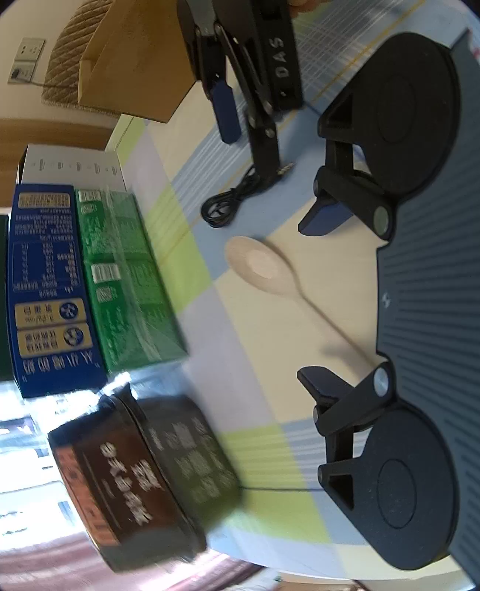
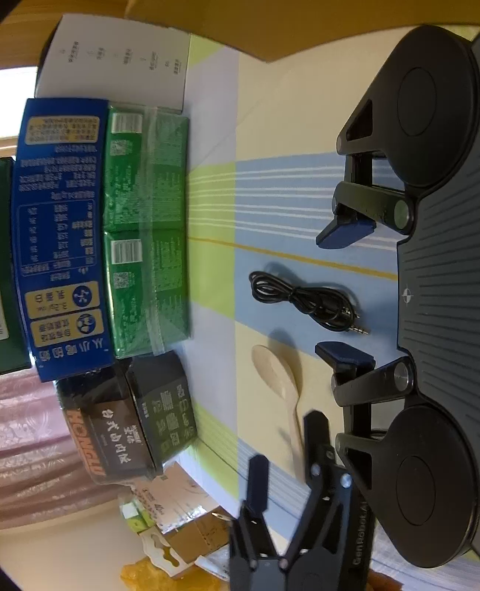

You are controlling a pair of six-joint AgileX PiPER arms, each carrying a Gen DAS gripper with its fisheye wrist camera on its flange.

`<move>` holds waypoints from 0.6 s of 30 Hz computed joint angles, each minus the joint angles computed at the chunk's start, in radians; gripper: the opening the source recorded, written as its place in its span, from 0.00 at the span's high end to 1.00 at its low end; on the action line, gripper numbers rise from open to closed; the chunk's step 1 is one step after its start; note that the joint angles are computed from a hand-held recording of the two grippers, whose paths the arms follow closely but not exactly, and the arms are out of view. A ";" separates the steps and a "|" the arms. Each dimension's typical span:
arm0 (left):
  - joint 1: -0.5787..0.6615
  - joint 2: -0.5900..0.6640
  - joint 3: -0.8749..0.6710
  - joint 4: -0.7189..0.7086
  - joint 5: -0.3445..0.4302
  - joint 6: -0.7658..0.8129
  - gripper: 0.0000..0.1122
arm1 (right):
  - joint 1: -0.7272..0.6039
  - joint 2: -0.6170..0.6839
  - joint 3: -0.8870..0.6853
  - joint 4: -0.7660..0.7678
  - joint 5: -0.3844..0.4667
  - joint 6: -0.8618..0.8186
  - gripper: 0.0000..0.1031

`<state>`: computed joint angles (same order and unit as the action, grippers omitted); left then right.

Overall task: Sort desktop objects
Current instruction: 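Grasp the black cable with the right tool while the left tool grasps the wooden spoon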

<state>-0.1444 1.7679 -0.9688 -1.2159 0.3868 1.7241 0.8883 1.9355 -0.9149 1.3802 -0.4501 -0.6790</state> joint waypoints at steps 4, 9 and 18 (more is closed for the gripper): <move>-0.018 0.054 -0.062 0.016 0.013 0.006 0.38 | -0.003 0.036 -0.009 -0.091 -0.040 0.063 0.54; -0.034 0.109 -0.114 0.037 0.026 0.009 0.38 | 0.021 0.060 -0.014 -0.066 -0.101 0.004 0.79; -0.068 0.168 -0.165 0.018 0.046 0.008 0.59 | 0.045 0.035 0.044 -0.076 -0.136 0.026 0.80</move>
